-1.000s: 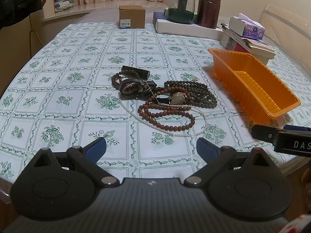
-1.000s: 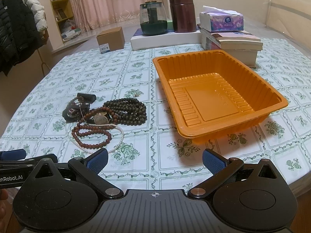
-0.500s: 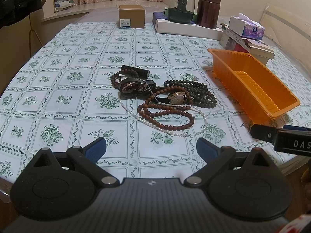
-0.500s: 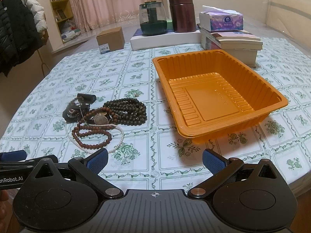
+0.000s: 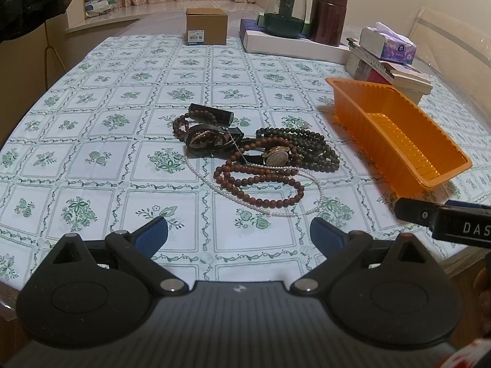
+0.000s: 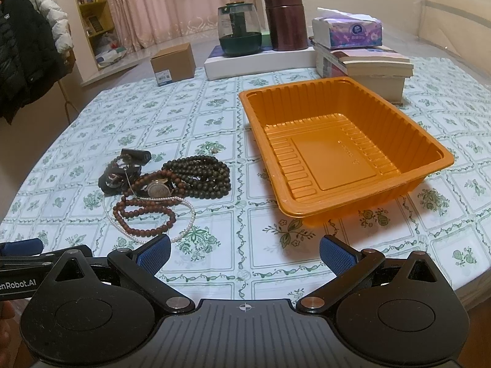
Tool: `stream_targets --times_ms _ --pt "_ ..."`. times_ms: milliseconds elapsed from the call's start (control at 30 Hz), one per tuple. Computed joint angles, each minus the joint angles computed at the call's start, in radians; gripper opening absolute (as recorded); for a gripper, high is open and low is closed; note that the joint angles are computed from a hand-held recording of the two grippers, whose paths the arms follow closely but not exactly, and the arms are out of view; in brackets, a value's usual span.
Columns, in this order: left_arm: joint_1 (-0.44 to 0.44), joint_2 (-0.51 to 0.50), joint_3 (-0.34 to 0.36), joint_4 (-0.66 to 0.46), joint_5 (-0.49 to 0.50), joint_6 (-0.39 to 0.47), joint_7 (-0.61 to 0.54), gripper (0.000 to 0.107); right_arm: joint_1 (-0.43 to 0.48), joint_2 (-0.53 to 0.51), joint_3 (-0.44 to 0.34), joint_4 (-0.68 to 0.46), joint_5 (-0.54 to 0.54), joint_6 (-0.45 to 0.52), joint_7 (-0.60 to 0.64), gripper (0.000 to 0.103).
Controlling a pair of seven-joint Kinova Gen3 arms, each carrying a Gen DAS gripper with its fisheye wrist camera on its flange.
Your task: Organize jewelry
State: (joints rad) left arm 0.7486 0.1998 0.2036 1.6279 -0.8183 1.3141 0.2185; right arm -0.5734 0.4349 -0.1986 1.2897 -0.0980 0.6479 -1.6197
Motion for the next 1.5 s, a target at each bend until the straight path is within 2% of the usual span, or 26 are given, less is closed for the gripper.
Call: stream_targets --times_ms 200,433,600,700,767,900,1000,1233,1500 --pt "-0.023 -0.048 0.001 0.058 -0.022 -0.074 0.081 0.098 0.059 -0.019 -0.008 0.033 -0.053 -0.009 0.006 0.103" --pt "-0.073 -0.080 0.015 0.097 -0.052 -0.126 0.123 0.098 0.193 -0.052 -0.017 0.089 -0.134 -0.145 0.062 0.102" --pt "-0.093 -0.072 0.016 0.091 -0.071 -0.139 0.115 0.098 0.276 -0.007 -0.032 0.032 -0.166 -0.203 0.123 0.102" --pt "-0.101 -0.063 0.012 0.084 -0.070 -0.155 0.104 0.098 0.324 0.055 -0.057 -0.046 -0.186 -0.192 0.172 0.085" --pt "-0.105 -0.055 0.008 0.079 -0.062 -0.169 0.089 0.098 0.347 0.107 -0.071 -0.110 -0.209 -0.154 0.199 0.083" --pt "-0.111 -0.037 -0.004 0.068 -0.040 -0.193 0.058 0.098 0.373 0.207 -0.085 -0.221 -0.254 -0.079 0.230 0.063" --pt "-0.111 -0.028 -0.015 0.062 -0.028 -0.206 0.038 0.098 0.392 0.271 -0.099 -0.292 -0.295 -0.018 0.250 0.054" --pt "-0.121 -0.011 -0.037 0.048 0.004 -0.240 -0.014 0.098 0.393 0.314 -0.102 -0.323 -0.339 0.013 0.300 0.031" --pt "-0.117 -0.002 -0.051 0.042 0.018 -0.259 -0.038 0.098 0.365 0.329 -0.070 -0.350 -0.341 0.033 0.267 0.020"
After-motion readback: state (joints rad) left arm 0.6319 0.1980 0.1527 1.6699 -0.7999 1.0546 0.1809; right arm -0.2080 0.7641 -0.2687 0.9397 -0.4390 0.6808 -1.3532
